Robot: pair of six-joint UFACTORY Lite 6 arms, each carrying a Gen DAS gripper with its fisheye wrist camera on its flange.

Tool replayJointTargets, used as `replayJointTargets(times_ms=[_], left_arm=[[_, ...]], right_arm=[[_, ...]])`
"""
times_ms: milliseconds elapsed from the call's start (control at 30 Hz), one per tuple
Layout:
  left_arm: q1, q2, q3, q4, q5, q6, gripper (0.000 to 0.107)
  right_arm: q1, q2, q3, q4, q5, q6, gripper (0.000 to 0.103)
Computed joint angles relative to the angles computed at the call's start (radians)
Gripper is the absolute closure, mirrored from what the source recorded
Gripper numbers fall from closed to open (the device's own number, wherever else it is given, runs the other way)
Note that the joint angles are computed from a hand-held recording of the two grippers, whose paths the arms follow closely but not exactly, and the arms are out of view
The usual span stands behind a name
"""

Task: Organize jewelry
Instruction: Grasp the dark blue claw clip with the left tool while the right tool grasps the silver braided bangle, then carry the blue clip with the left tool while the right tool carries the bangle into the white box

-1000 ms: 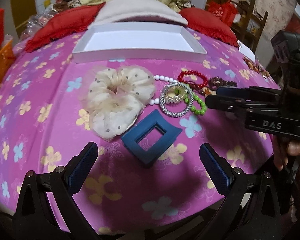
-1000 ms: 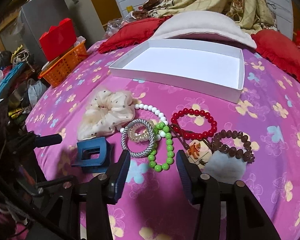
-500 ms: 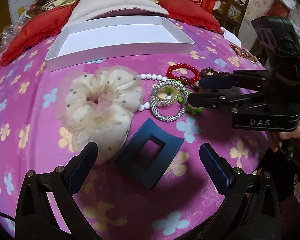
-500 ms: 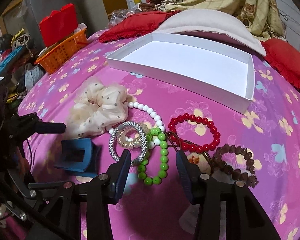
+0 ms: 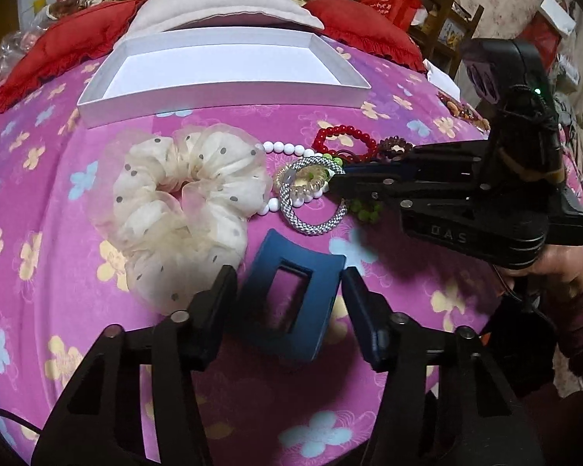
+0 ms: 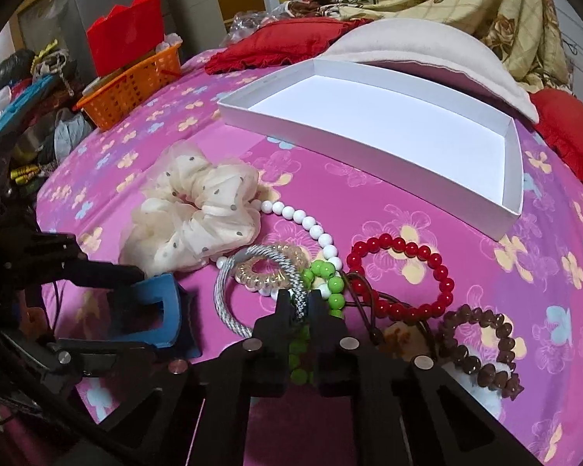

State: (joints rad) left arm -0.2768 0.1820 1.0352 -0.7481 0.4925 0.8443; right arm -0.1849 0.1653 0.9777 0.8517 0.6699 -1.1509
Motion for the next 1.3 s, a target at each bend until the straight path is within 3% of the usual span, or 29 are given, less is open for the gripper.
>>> replayJointTargets(times_ms=[100, 133, 200, 467, 500, 533, 567, 600, 700, 967, 1000, 1033, 1067, 1300], left_arm=[[0.011, -0.034, -0.026, -0.014, 0.017, 0.002, 0.061], [0.020, -0.053, -0.038, -0.032, 0.029, 0.010, 0.077], [0.030, -0.077, -0.048, -0.028, 0.039, -0.009, 0.088], [0.023, -0.140, -0.102, 0.020, 0.032, -0.057, 0.087], [0.021, -0.141, -0.103, 0.020, 0.036, -0.062, 0.081], [0.021, -0.140, -0.102, 0.021, 0.043, -0.071, 0.065], [0.026, -0.146, -0.104, 0.004, 0.051, -0.071, 0.057], [0.027, -0.153, -0.108, -0.003, 0.053, -0.077, 0.039], [0.036, -0.181, -0.124, -0.073, 0.058, -0.040, 0.029], [-0.118, -0.099, -0.095, 0.263, -0.075, -0.353, 0.028], [-0.129, -0.086, -0.094, 0.286, -0.086, -0.381, 0.033], [-0.134, -0.071, -0.090, 0.285, -0.087, -0.391, 0.051], [-0.128, -0.063, -0.087, 0.268, -0.081, -0.383, 0.060], [-0.079, -0.135, -0.101, 0.175, -0.041, -0.328, 0.060]], right_arm=[[-0.030, -0.042, -0.013, 0.023, 0.033, -0.010, 0.096], [-0.043, -0.061, -0.017, 0.029, 0.047, -0.014, 0.096], [-0.071, -0.097, -0.014, 0.030, 0.081, -0.011, 0.096], [-0.123, -0.160, -0.010, 0.013, 0.119, 0.019, 0.096], [-0.123, -0.166, -0.018, 0.009, 0.120, 0.022, 0.096], [-0.125, -0.169, -0.024, 0.006, 0.121, 0.020, 0.096], [-0.127, -0.171, -0.028, 0.004, 0.124, 0.018, 0.096], [-0.130, -0.177, -0.037, 0.004, 0.127, 0.016, 0.096], [-0.139, -0.181, -0.048, 0.009, 0.136, 0.009, 0.096], [-0.144, -0.191, -0.054, 0.022, 0.145, 0.007, 0.096], [-0.147, -0.190, -0.053, 0.024, 0.147, 0.003, 0.096], [-0.149, -0.191, -0.052, 0.023, 0.151, 0.003, 0.096], [-0.152, -0.194, -0.050, 0.023, 0.154, 0.003, 0.096], [-0.165, -0.183, -0.009, 0.022, 0.162, 0.012, 0.096]])
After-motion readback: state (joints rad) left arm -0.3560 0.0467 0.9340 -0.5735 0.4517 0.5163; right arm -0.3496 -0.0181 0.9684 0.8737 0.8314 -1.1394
